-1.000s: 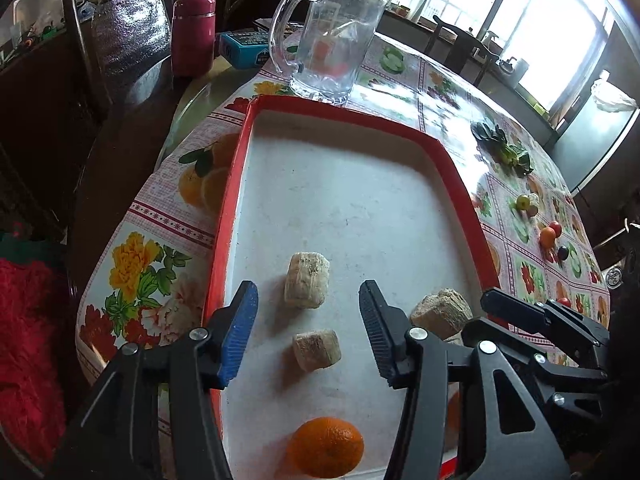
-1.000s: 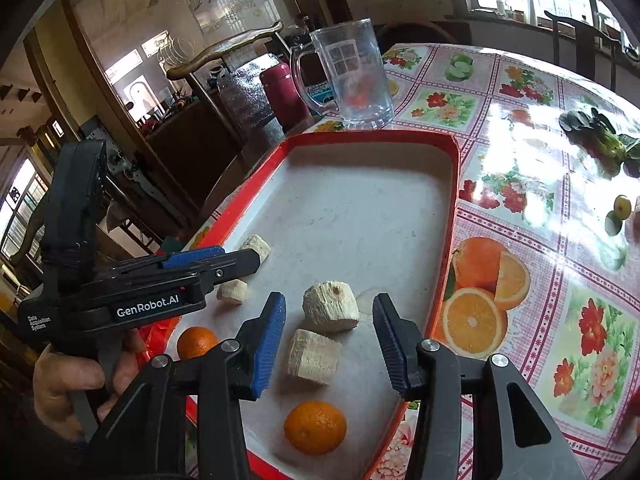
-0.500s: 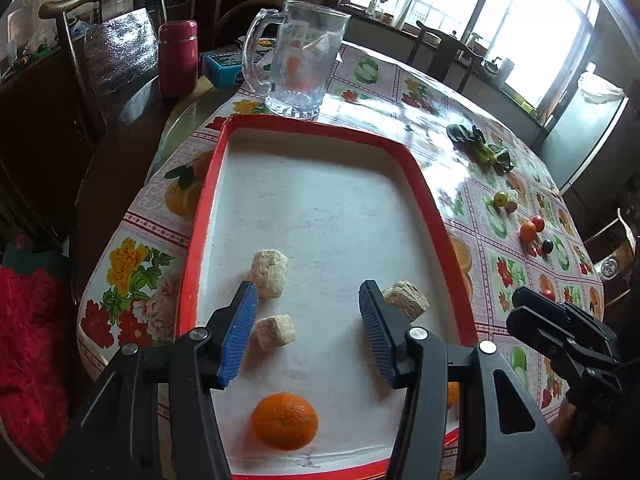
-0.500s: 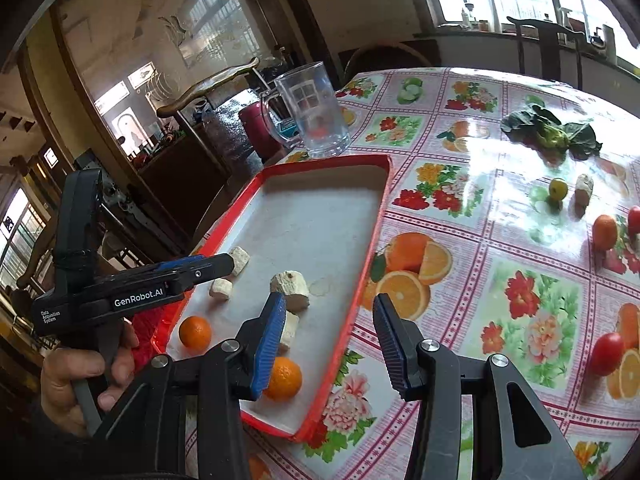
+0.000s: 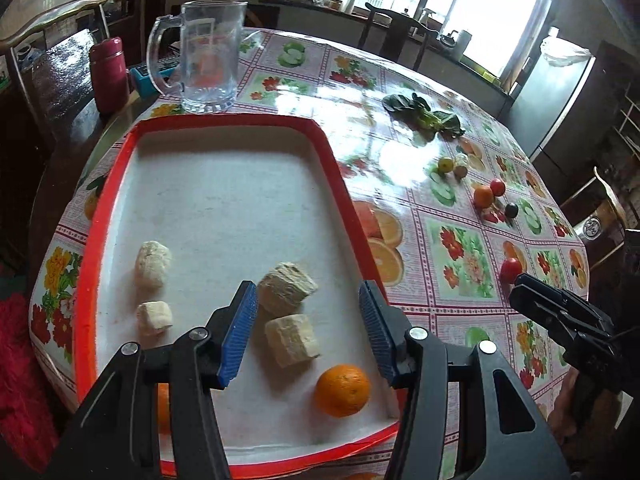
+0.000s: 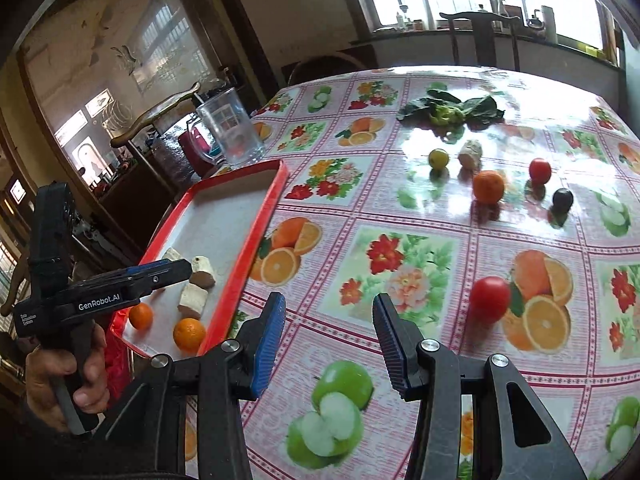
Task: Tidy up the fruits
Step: 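Move both open tools back over the table toward the remaining fruit, then grasp a red tomato with the left tool while the right tool grasps the dark plum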
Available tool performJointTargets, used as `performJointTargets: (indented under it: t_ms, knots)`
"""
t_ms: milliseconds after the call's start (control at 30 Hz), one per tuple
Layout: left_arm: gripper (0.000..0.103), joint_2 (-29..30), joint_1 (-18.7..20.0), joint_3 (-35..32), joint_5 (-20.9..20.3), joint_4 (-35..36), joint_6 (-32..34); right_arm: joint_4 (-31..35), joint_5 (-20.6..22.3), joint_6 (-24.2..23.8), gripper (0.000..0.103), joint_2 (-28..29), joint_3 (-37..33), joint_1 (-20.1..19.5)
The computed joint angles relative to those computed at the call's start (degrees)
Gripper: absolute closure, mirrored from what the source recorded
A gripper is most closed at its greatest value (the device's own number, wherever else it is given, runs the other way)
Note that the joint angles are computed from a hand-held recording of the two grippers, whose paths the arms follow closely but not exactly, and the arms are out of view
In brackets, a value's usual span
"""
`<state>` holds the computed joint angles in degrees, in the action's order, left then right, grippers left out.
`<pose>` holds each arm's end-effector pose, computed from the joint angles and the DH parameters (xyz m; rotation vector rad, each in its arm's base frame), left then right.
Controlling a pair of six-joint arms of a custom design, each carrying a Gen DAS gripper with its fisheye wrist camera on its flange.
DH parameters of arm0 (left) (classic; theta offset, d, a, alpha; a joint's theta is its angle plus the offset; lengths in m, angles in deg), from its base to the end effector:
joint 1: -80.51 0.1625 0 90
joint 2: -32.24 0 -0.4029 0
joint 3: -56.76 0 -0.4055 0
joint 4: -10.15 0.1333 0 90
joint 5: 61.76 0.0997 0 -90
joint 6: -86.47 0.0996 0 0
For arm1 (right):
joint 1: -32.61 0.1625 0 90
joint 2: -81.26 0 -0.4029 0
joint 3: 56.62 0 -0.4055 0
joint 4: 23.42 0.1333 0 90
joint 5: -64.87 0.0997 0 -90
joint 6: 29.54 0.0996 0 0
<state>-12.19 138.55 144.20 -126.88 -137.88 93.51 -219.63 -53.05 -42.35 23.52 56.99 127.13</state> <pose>-0.2240 -0.6900 0.1065 0.8378 2.6040 -0.4821 0.1316 -0.5653 0.1881 0.0842 -2.4092 1.0792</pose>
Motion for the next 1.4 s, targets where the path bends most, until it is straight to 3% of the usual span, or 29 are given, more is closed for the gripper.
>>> performJointTargets:
  t_ms: [367,733,1133,1400]
  knots:
    - [0.052,1.8,-3.7,1.5,-3.1,0.5,1.8,-6.0,-2.4,1.4,0.055,-7.1,7.8,-3.9]
    - [0.052,5.3,-7.0,1.1,-5.0,2.3,3.0,-7.6,-2.5,1.1,0.055,-10.4,10.6,-7.1]
    - [0.052,10.2,-9.9,-1.7,-5.6,2.8,5.4,-6.1,-1.7,-0.6,0.058,-11.1,8.2,-10.7]
    - [0.052,14.8,-11.3,-5.8,-6.7,4.5,7.1,-3.3,-1.5,-3.1,0.060,-10.0,3.0,-12.8]
